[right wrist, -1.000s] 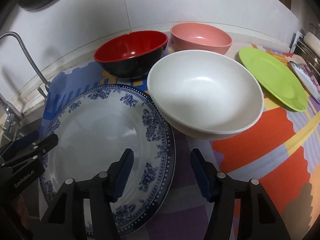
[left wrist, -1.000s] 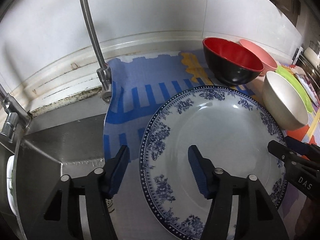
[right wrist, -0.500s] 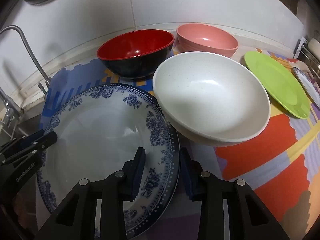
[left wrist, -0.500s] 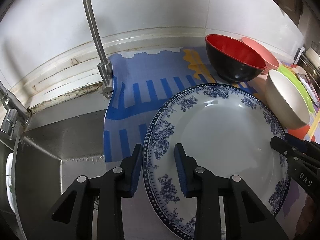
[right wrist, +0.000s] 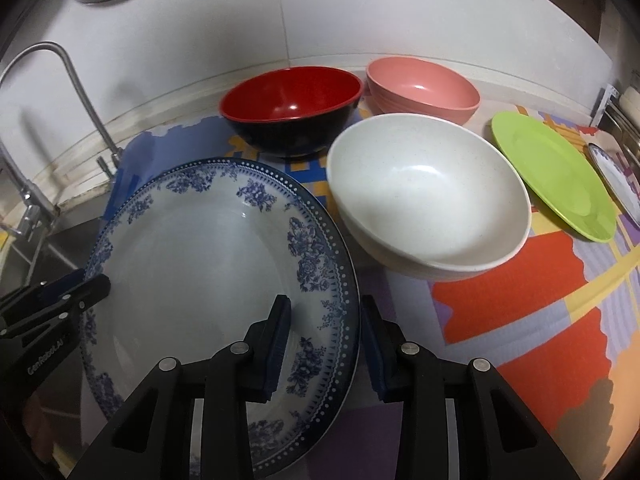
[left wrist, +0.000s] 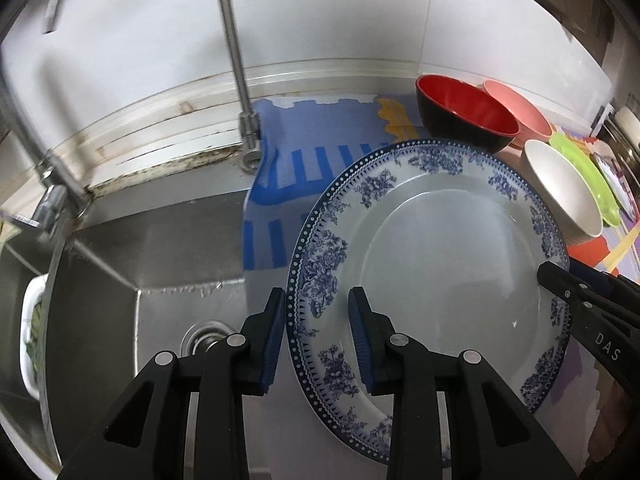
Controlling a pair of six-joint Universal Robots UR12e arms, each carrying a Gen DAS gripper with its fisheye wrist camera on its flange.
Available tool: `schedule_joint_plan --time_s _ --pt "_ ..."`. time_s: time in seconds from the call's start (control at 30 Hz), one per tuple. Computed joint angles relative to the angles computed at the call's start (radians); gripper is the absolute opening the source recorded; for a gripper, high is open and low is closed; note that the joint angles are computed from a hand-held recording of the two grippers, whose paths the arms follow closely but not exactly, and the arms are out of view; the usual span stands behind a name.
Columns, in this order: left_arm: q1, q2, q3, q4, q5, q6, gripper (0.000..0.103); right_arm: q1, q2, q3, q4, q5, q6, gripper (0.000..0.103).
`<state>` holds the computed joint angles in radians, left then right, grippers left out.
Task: Organize plates and bowls
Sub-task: 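Lift the blue-and-white plate with both grippers and carry it across the mat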
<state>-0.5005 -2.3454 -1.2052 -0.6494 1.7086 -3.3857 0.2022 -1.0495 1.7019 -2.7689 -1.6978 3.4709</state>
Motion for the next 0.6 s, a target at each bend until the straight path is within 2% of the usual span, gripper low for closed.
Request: schedule_joint_plan --time_s 0.33,0.6 --pt "-0.029 0.066 -0.069 -0.009 0.036 -0.082 0.032 -0.003 -0.060 0.057 -0.029 0.035 -0.009 0.036" --pt "-0.070 0.097 -0.090 -0.013 0.056 -0.147 0.032 -0.027 -0.129 0.116 -0.017 0.071 -0.010 0.036"
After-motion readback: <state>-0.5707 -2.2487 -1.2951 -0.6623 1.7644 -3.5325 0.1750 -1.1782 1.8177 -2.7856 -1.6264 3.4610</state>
